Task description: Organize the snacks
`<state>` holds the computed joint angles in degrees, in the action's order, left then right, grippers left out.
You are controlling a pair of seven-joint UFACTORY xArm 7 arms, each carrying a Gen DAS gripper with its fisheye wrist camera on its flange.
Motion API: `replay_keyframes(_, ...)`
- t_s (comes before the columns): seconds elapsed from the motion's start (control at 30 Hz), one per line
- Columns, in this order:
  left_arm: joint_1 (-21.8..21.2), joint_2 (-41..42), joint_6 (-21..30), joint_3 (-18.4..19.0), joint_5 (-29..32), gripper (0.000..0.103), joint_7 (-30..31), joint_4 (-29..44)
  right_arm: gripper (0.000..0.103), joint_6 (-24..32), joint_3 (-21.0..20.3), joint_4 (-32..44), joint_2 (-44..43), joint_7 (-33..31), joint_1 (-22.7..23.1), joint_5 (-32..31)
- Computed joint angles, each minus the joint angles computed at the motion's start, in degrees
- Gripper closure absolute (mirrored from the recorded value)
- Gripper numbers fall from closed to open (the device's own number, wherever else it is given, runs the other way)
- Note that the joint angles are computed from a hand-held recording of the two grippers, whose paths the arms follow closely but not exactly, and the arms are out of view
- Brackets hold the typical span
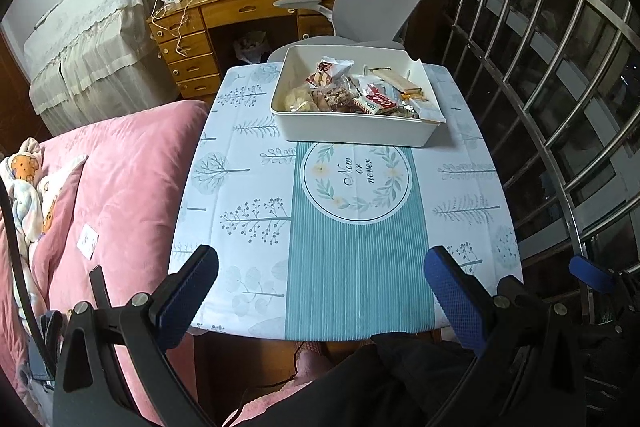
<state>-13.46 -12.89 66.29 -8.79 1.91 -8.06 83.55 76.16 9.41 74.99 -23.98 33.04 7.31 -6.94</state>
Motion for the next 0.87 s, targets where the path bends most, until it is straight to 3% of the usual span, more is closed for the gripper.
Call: replay_keyframes(0.87, -5.1, 9.3, 3.7, -3.0, 8.9, 0.001, -13.3, 9.0, 0.0, -4.8, -6.8, -0.6, 3.0, -15.0, -3.4, 5.5)
